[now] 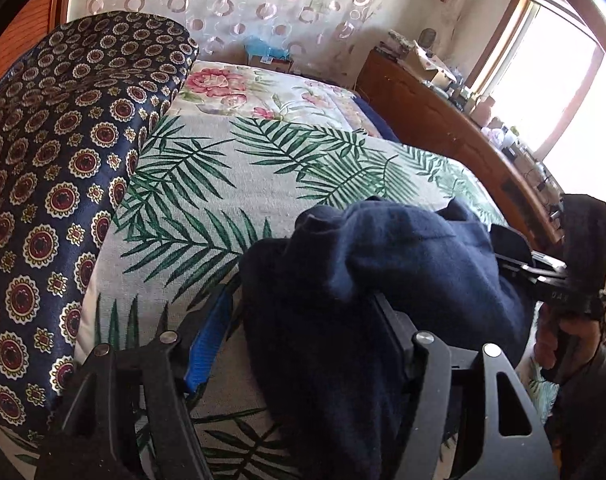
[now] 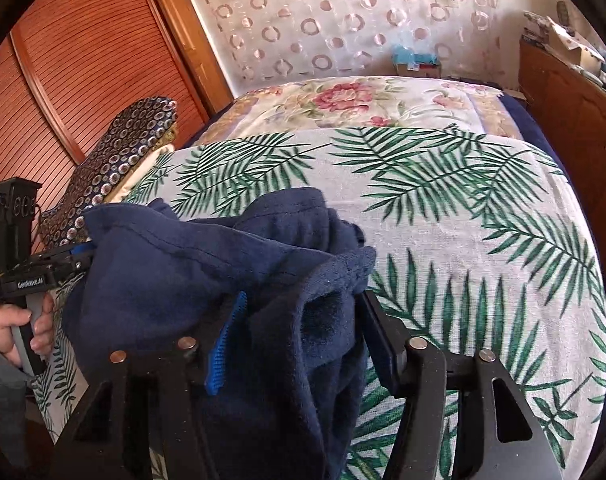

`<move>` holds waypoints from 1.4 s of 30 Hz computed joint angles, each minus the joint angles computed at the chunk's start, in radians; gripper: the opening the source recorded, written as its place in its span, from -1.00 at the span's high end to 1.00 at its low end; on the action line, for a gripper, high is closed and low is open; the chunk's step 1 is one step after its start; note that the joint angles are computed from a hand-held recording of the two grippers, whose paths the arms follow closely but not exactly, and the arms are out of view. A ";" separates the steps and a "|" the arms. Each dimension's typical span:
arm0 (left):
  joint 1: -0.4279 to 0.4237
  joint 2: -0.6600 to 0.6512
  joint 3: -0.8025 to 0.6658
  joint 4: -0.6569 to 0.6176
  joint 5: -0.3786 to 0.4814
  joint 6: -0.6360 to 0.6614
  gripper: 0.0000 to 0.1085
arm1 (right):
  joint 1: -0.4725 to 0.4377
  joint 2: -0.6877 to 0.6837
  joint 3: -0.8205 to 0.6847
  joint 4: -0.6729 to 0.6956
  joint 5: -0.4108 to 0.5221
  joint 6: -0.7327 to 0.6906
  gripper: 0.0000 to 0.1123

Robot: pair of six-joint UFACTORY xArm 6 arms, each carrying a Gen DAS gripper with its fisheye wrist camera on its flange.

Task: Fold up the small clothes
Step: 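Lift the bundle and carry it to the patterned folded cloth stack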

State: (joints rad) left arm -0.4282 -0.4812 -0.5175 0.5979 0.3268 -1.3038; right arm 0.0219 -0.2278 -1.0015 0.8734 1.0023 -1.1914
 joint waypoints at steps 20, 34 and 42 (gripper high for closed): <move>-0.159 -0.174 -0.094 0.349 0.231 -0.233 0.74 | -0.041 -0.227 0.110 0.270 0.050 -0.261 0.73; -0.203 -0.444 -0.050 0.467 0.568 -0.264 0.74 | 0.238 -0.172 -0.093 0.212 -0.072 -0.230 0.73; -0.160 -0.637 0.123 0.468 0.673 -0.371 0.74 | 0.489 0.042 -0.339 0.038 -0.183 -0.188 0.73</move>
State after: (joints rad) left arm -0.5884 -1.1187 -0.3940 1.0659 0.9995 -1.6746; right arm 0.5107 -0.1858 -1.3403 0.9111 0.8189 -1.3794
